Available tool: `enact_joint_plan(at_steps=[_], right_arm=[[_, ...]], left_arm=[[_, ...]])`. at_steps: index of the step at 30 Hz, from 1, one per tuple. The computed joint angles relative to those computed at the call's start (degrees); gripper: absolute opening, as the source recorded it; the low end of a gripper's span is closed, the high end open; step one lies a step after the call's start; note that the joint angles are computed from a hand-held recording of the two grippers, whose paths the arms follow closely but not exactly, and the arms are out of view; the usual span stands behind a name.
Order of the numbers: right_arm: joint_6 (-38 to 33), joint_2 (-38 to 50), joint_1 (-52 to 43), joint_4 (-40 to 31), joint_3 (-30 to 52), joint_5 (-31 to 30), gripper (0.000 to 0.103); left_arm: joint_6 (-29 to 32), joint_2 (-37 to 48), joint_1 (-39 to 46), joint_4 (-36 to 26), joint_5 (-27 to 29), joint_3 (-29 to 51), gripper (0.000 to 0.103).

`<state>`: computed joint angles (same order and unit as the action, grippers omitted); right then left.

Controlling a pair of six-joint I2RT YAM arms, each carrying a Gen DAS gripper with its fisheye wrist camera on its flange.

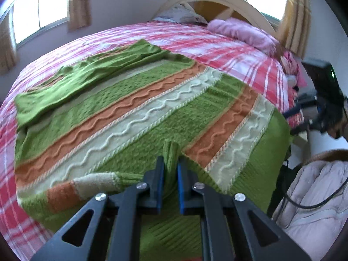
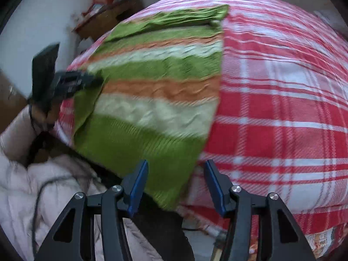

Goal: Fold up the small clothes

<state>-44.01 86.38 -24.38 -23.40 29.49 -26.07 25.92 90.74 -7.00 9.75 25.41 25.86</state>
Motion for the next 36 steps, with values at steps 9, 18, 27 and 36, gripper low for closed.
enact_joint_plan(at_steps=[9, 18, 27, 36], right_arm=[[1.56, 9.39, 5.31, 3.83, -0.63, 1.00, 0.006], [7.90, 5.70, 5.37, -7.30, 13.61, -16.33, 0.005], [34.51, 24.92, 13.54, 17.34, 28.36, -9.05, 0.006], [41.04, 31.67, 9.83, 16.89, 32.20, -17.68, 0.051]], left_arm=[[-8.94, -6.00, 4.68, 3.57, 2.03, -4.19, 0.011], [-15.14, -7.06, 17.16, -0.59, 5.01, 3.24, 0.011], [-24.90, 10.63, 17.79, 4.42, -3.46, 14.92, 0.013], [-23.00, 10.31, 24.09, 4.66, 1.54, 12.44, 0.068]])
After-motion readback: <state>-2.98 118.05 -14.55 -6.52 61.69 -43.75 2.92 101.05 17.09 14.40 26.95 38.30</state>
